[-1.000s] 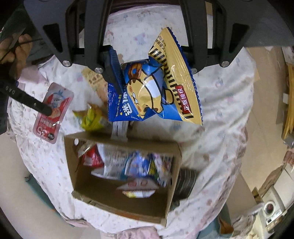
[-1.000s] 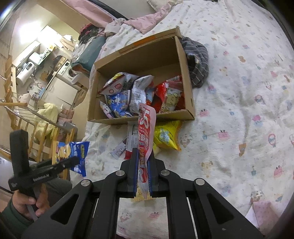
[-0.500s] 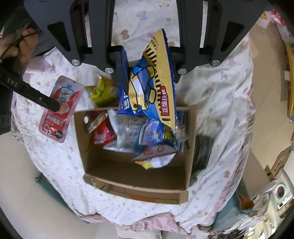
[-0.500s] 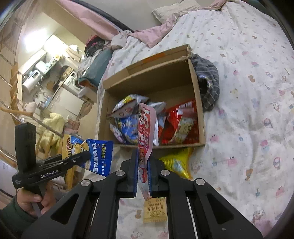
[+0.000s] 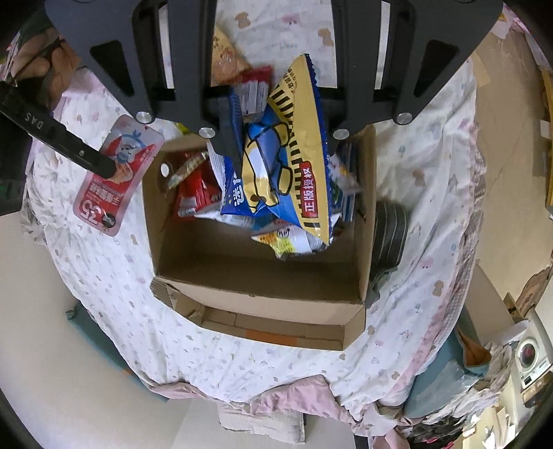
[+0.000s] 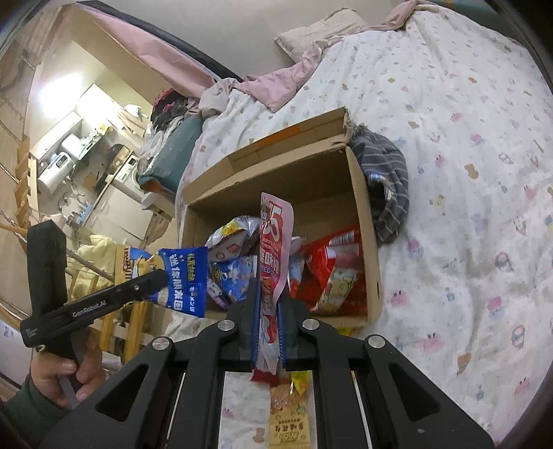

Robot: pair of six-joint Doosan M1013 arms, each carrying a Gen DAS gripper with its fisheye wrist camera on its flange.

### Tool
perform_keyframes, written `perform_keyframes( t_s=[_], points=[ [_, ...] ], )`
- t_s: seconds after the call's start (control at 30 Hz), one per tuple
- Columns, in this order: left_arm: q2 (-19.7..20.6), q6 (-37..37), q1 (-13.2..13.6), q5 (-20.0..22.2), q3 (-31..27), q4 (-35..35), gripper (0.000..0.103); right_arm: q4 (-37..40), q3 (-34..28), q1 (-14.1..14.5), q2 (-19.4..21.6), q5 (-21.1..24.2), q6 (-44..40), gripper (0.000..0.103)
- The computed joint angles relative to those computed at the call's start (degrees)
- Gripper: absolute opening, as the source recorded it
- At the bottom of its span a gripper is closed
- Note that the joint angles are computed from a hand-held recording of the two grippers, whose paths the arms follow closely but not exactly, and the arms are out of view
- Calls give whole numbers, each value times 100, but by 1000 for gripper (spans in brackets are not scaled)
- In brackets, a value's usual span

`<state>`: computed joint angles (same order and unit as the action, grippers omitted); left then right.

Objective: Organize snacks
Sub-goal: 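Carry both bags over the box and open both grippers to drop them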

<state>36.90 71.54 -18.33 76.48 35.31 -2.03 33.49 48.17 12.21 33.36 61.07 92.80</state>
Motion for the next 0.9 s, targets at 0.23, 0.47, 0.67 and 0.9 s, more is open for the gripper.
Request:
perform_keyframes(
  t_s=[0.23,0.47,0.67,0.9],
  points=[
    [212,77,3,-108,-155,20,25,-324,-751,39,467,271,181,9],
    [417,34,38,-57,-307,5,25,-795,-1576,83,983,576,318,9],
    [426,154,-5,-218,-285,156,26,-1268,-2450,169,1473,1188,451,9],
    [376,102,3,-293,-161,8,26,-1157,-2270,127,1389,1172,383,9]
  ],
)
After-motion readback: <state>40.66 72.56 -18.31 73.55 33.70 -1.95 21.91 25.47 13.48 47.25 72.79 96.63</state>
